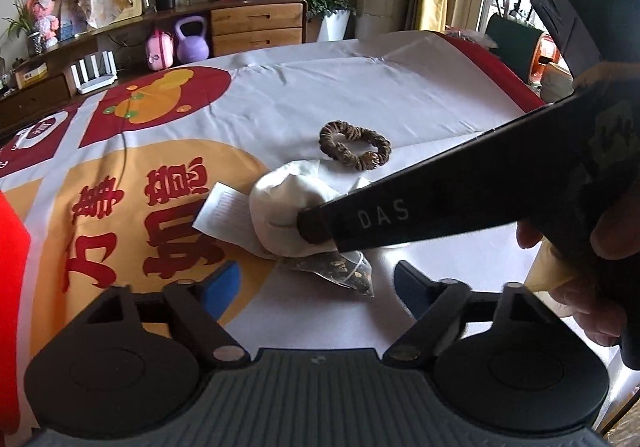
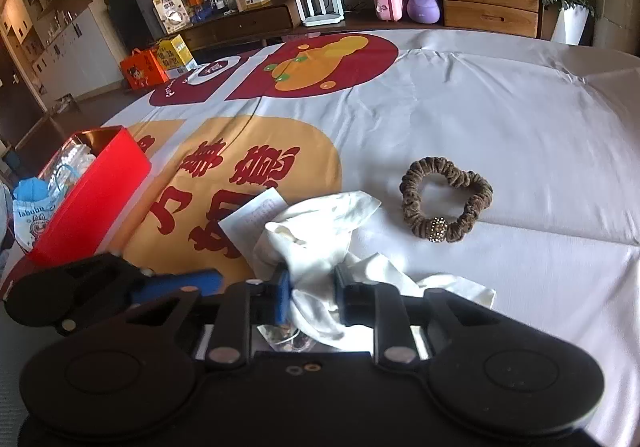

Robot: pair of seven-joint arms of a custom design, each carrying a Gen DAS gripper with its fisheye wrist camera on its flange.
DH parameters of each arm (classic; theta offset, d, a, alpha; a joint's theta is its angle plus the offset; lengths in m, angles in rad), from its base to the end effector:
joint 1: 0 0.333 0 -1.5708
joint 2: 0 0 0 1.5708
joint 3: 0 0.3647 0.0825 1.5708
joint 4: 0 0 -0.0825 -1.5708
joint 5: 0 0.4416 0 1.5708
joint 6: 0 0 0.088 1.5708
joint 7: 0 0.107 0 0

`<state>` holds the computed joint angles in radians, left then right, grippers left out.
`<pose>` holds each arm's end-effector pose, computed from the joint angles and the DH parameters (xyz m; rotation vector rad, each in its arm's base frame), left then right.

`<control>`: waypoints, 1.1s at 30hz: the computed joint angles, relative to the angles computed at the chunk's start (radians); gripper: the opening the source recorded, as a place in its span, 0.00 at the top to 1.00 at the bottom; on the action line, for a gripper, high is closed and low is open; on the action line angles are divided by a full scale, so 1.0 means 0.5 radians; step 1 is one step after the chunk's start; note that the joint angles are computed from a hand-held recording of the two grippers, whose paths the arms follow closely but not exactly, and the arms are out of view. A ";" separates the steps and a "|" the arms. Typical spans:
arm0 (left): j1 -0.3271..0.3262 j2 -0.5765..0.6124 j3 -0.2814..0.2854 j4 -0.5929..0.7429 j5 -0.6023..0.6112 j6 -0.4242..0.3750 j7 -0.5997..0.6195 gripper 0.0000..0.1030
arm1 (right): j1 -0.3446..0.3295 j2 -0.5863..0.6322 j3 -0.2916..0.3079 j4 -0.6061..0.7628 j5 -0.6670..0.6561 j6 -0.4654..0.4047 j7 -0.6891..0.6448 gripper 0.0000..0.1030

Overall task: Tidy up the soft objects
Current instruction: 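Grasp the small clear bag with the left tool while the right tool grasps the cream cloth bag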

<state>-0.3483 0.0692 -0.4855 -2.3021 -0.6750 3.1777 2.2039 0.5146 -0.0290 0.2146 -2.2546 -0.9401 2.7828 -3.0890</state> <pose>0.4462 -0.4016 0.4100 -1.0446 2.4606 -1.0759 0.4173 0.4222 0.4370 -1.6443 1.7972 -0.4152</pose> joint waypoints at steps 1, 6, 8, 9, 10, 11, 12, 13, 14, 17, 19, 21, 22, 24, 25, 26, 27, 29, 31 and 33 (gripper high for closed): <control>0.003 0.005 -0.004 0.005 -0.006 -0.007 0.008 0.30 | -0.004 -0.006 -0.002 -0.009 -0.024 0.015 0.037 0.83; 0.014 0.038 -0.024 0.040 -0.065 -0.027 0.058 0.36 | -0.031 -0.033 -0.003 -0.054 -0.065 0.105 0.149 0.87; 0.046 0.055 -0.061 0.062 -0.112 -0.037 0.105 0.43 | -0.040 -0.041 0.003 -0.064 -0.072 0.114 0.170 0.87; 0.046 0.059 -0.061 0.067 -0.106 -0.042 0.100 0.46 | -0.045 -0.044 0.005 -0.068 -0.077 0.123 0.187 0.88; 0.036 0.060 -0.053 0.067 -0.083 -0.039 0.081 0.50 | -0.049 -0.046 0.008 -0.071 -0.081 0.127 0.201 0.88; 0.036 0.061 -0.055 0.069 -0.073 -0.042 0.076 0.54 | -0.052 -0.050 0.010 -0.075 -0.082 0.127 0.210 0.89; 0.045 0.060 -0.068 0.073 -0.084 -0.051 0.088 0.58 | -0.056 -0.053 0.013 -0.078 -0.092 0.128 0.227 0.89; 0.053 0.059 -0.078 0.076 -0.100 -0.061 0.105 0.64 | -0.059 -0.057 0.016 -0.083 -0.100 0.129 0.247 0.89; 0.034 0.054 -0.057 0.072 -0.069 -0.065 0.074 0.68 | -0.062 -0.061 0.020 -0.085 -0.107 0.128 0.267 0.90; -0.016 0.045 0.006 0.058 0.058 -0.069 -0.046 0.73 | -0.070 -0.080 0.030 -0.096 -0.144 0.144 0.318 0.90; -0.012 0.036 0.010 0.055 0.068 -0.083 -0.069 0.74 | -0.075 -0.102 0.044 -0.101 -0.181 0.135 0.354 0.90; -0.022 0.021 0.027 0.045 0.083 -0.088 -0.104 0.76 | -0.079 -0.129 0.062 -0.106 -0.217 0.113 0.380 0.92; -0.024 0.013 0.032 0.043 0.078 -0.096 -0.110 0.77 | -0.079 -0.138 0.071 -0.104 -0.223 0.090 0.382 0.93; -0.018 -0.005 0.028 0.042 0.003 -0.114 -0.061 0.78 | -0.082 -0.161 0.089 -0.106 -0.243 0.050 0.412 0.93; -0.020 -0.019 0.028 0.038 -0.053 -0.118 -0.020 0.81 | -0.084 -0.170 0.094 -0.108 -0.248 0.045 0.421 0.94; -0.037 -0.033 0.048 0.030 -0.058 -0.121 -0.020 0.81 | -0.087 -0.183 0.101 -0.111 -0.261 0.037 0.440 0.94; -0.062 -0.048 0.079 0.017 -0.022 -0.123 -0.055 0.81 | -0.091 -0.196 0.109 -0.115 -0.276 0.029 0.464 0.94; -0.112 -0.073 0.144 -0.017 0.124 -0.110 -0.175 0.82 | -0.099 -0.223 0.125 -0.121 -0.307 0.023 0.509 0.94; -0.139 -0.091 0.186 -0.042 0.228 -0.104 -0.252 0.84 | -0.103 -0.245 0.141 -0.121 -0.320 0.005 0.530 0.95; -0.151 -0.116 0.187 -0.038 0.038 -0.135 -0.099 0.85 | -0.101 -0.272 0.160 -0.121 -0.318 -0.040 0.529 0.95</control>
